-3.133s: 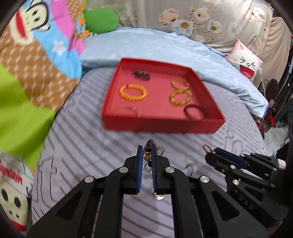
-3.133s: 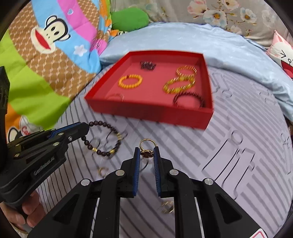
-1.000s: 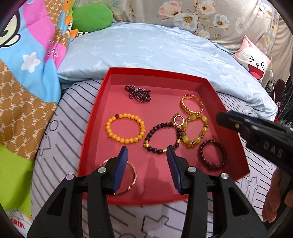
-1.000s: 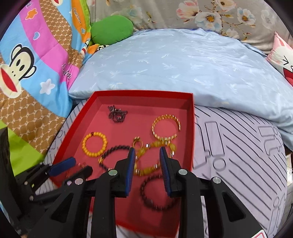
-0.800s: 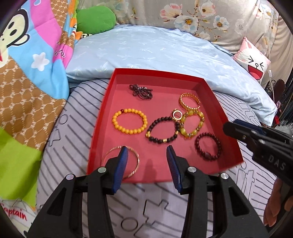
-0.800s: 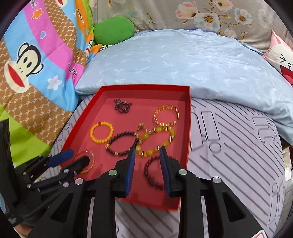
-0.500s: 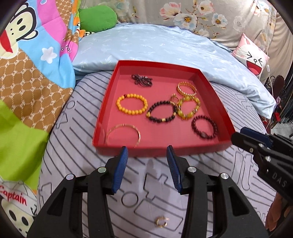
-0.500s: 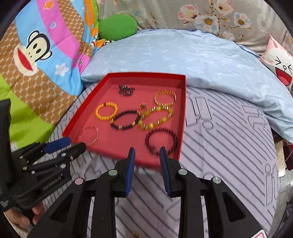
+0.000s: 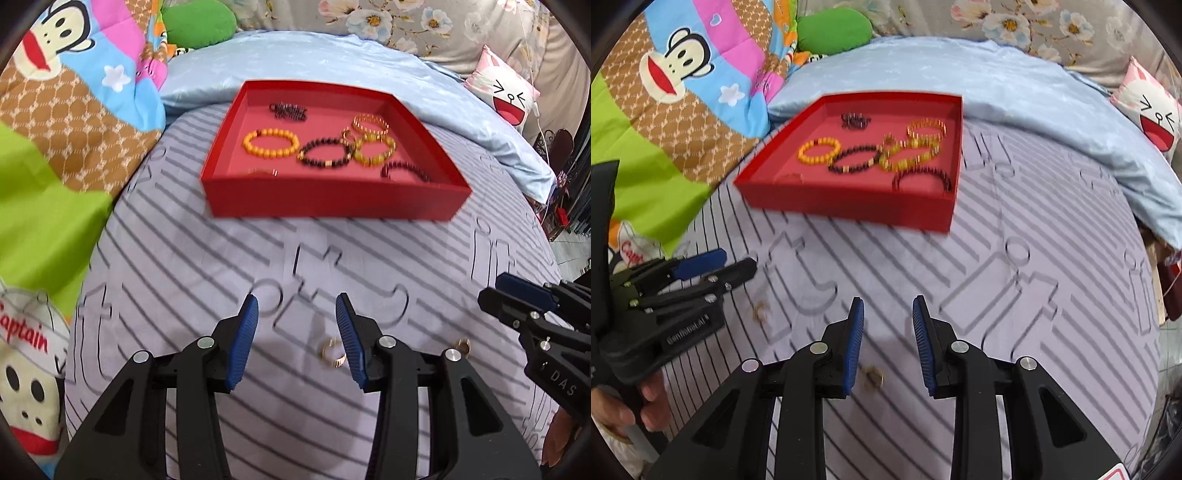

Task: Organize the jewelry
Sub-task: 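Lift both open tools out of the tray toward the remaining rings, then grasp a gold hoop earring with the left tool while the right tool grasps another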

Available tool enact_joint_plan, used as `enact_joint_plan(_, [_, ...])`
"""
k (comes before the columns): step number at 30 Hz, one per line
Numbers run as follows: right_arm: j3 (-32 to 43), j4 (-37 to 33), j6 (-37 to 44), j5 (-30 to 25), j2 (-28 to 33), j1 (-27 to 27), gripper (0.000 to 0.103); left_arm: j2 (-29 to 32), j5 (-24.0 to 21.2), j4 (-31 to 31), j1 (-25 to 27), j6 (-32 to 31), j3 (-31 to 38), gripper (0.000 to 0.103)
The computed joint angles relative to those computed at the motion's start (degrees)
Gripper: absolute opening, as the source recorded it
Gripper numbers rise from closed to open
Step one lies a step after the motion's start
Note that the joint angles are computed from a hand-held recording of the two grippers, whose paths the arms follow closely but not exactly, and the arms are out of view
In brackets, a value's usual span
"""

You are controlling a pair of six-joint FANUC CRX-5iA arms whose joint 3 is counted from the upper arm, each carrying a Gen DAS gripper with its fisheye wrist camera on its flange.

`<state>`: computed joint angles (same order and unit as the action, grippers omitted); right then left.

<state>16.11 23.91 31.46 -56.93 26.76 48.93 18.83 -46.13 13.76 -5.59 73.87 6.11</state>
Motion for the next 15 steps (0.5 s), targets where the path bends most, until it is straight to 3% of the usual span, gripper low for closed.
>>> enact_joint_plan(15, [-1.65,-1.56,0.11,-0.94,0.91,2.48,0.026,-4.03,2.17,0.44,-0.07,-2.05,-7.3,0.042])
